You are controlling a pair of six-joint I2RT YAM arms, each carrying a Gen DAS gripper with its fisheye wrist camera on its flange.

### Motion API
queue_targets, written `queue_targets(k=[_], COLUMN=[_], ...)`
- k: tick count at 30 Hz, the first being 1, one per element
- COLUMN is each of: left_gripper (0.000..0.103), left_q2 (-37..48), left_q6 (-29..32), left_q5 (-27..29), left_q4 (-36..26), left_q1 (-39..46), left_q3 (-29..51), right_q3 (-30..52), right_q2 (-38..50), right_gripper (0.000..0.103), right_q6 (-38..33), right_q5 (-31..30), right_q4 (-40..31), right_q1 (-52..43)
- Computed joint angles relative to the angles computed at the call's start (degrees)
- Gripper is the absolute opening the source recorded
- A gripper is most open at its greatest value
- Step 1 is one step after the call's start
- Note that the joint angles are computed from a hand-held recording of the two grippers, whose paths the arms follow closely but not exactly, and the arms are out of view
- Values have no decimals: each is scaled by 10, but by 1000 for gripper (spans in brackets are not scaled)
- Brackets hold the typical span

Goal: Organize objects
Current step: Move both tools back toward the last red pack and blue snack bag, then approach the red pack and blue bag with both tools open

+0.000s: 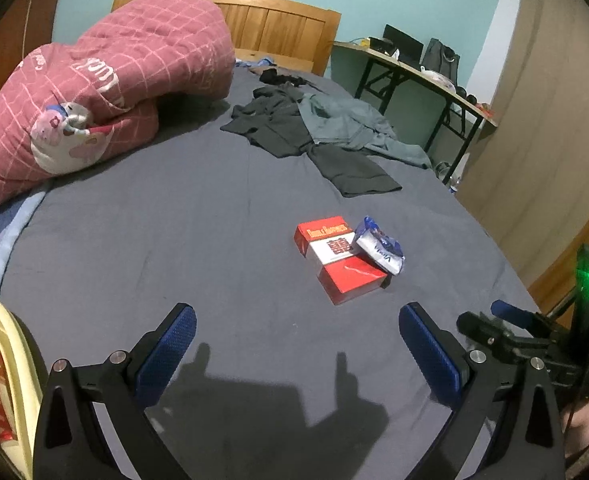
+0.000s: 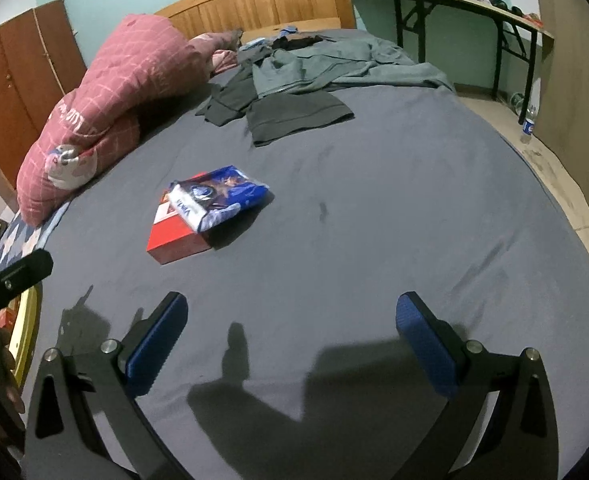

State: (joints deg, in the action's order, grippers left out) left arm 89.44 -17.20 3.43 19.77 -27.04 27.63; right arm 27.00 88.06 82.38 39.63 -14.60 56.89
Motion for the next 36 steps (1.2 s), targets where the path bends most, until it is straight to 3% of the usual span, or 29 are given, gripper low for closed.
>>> queue_targets(k=[6,36], left_gripper=[103,103], left_q2=[-46,-26], left_q6=[-9,-5], left_q5=[1,2], left_q4=[6,-3], left_q1=[0,-10], left_q3=[-32,-20], right_q3=[13,2], right_q2=[-1,-12], right_gripper=[103,103], right_q6=[3,5], right_q5=[11,3], right_q4=[-18,-4], right_q1=[16,7])
